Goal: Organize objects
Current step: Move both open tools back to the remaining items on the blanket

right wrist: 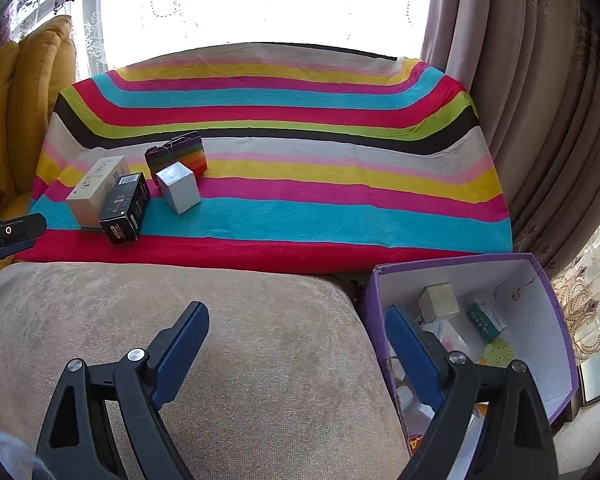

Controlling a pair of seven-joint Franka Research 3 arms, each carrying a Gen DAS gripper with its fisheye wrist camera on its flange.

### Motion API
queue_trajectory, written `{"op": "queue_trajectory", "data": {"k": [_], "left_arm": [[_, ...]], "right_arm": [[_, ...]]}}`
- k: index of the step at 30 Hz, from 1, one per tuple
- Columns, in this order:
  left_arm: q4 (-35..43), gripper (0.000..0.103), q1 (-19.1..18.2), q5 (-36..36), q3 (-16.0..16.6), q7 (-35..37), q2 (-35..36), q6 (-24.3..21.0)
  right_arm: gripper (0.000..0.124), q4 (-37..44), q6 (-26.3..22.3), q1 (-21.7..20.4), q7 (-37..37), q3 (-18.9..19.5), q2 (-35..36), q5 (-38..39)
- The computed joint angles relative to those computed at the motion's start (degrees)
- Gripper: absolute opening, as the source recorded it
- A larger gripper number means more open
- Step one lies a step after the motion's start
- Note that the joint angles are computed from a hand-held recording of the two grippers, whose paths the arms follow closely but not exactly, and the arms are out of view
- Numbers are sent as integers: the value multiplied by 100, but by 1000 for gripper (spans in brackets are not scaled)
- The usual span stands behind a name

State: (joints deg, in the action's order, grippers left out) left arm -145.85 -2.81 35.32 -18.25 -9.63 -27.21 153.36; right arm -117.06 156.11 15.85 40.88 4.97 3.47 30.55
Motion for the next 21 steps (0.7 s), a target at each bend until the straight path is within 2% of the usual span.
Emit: {"op": "queue_trajectory", "data": {"k": [5,7,11,18,21], "left_arm": [[-38,75,-154,-344,248,394,-8,-222],[61,78,-179,-460,295,627,48,-489],[191,80,-164,-629,424,988,201,-717],[776,85,-142,-980,697,1867,905,-1279],[908,85,-166,-1318,889,2380,1180,-1238]], "right_arm": [[91,83,-138,77,-60,66,52,-51],[91,150,-242,111,-121,96,93,-53],[91,224,-340,206,-188,155,169,-150],[91,530,-640,363,-150,240,378,-370],[91,719,-801,429,-70,269,487,-480]]}}
